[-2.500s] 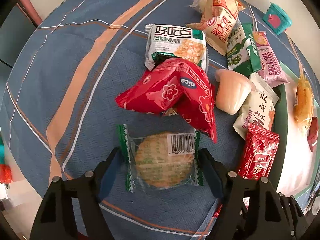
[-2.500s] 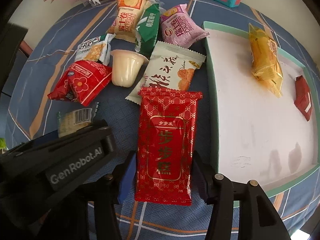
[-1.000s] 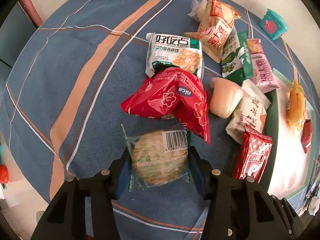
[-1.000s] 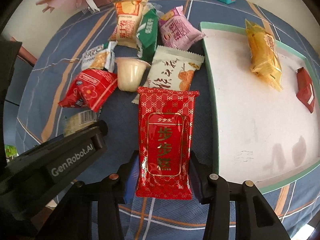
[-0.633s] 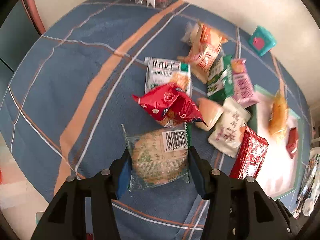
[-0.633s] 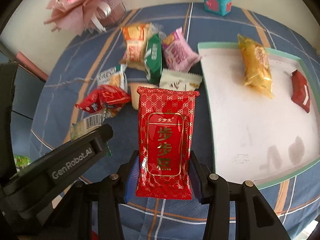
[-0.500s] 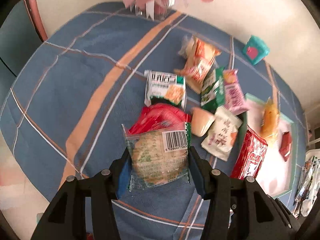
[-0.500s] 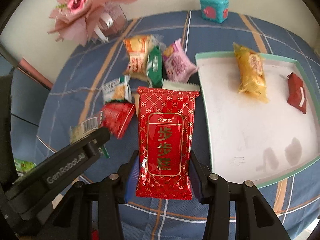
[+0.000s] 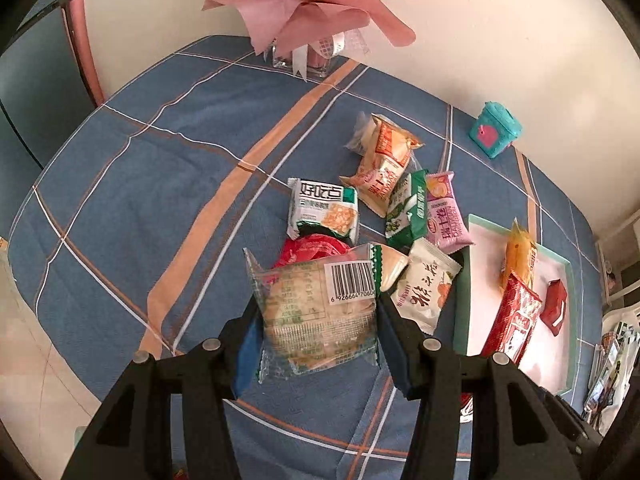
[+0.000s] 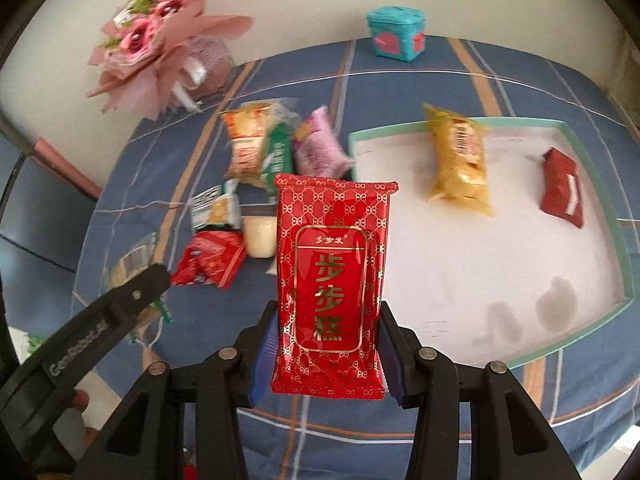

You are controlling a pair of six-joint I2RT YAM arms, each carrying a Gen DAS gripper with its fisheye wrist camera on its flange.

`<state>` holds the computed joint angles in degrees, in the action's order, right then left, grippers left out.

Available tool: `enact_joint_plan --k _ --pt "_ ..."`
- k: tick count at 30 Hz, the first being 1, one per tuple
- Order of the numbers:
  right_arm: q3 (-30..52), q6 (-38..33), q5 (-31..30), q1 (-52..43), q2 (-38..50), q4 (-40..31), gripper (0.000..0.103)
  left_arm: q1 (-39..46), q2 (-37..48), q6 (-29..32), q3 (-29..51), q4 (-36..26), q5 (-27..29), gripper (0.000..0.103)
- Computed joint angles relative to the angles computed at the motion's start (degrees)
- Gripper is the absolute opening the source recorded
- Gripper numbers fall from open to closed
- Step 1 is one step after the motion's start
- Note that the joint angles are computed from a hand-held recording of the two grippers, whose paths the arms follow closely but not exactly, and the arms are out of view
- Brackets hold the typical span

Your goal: Organize snacks

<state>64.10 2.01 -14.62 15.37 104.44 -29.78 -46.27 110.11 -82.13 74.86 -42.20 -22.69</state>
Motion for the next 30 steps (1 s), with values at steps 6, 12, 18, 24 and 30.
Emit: enact_joint_plan --k 6,12,18,24,30 --pt "1.57 0.22 0.83 -6.05 1.76 -0.84 0.048 -1.46 4.76 1.88 6.80 -1.90 -0.15 0.056" --pt "4.24 0.26 1.13 -13.94 3.92 -1.82 0.048 -3.46 12.67 5.76 18.13 -4.69 0.34 0.056" --pt "7.93 -0.82 0.31 -21.20 7.22 -3.64 0.049 -5.34 23.36 10.23 33.57 -9.28 1.89 0.056" --pt "11.45 -2.39 0.19 -25.78 10.35 -3.69 0.049 -6.07 32.67 13.72 47.66 -13.31 4.37 0.056" --pt "13.96 -3.38 0.72 -27.36 13.72 -3.53 0.049 -6.12 39.04 15.87 57.46 -15.94 5.86 0.056"
